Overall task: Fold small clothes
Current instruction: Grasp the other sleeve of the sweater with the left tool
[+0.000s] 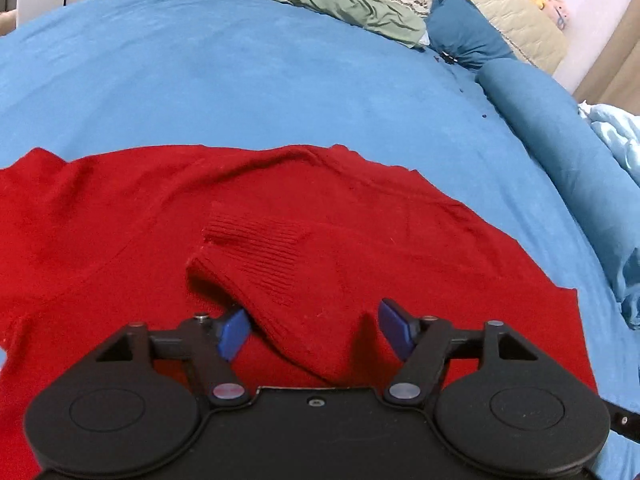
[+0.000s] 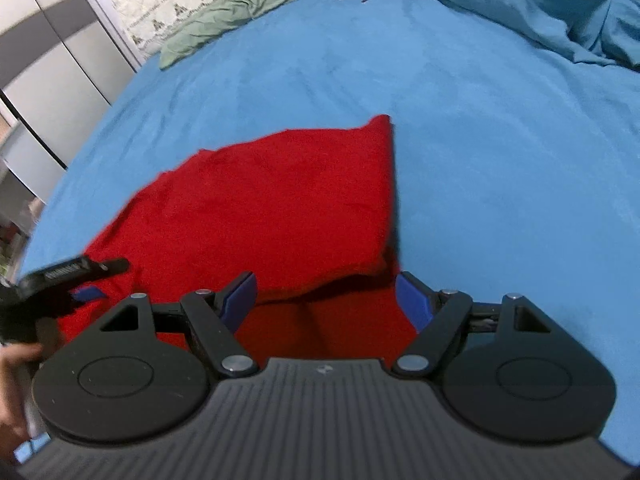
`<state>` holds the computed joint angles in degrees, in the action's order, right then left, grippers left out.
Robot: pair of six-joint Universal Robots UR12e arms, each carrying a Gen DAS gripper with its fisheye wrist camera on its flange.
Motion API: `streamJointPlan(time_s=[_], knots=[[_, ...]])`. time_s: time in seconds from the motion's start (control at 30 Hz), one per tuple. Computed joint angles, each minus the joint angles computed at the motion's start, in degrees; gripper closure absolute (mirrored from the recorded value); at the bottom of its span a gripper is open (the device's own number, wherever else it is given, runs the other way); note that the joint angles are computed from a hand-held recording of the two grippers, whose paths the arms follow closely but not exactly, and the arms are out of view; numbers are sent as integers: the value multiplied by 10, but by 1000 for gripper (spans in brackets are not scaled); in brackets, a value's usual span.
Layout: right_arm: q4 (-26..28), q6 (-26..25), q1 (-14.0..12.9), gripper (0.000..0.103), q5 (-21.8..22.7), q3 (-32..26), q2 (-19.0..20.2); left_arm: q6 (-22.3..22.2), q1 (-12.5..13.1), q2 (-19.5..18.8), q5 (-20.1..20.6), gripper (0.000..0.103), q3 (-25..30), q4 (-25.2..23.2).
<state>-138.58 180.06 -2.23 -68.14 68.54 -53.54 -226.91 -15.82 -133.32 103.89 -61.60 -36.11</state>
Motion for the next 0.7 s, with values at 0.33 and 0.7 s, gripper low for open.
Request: streamJointPlan(time_s=[0.33,0.7], knots=[[-19,-80,23,10,-131,11,5,-13,-5,16,92,99,-18,6],[-74,-160,44,11,-211,-23,45,-38,-9,47,149,99,-84,28]])
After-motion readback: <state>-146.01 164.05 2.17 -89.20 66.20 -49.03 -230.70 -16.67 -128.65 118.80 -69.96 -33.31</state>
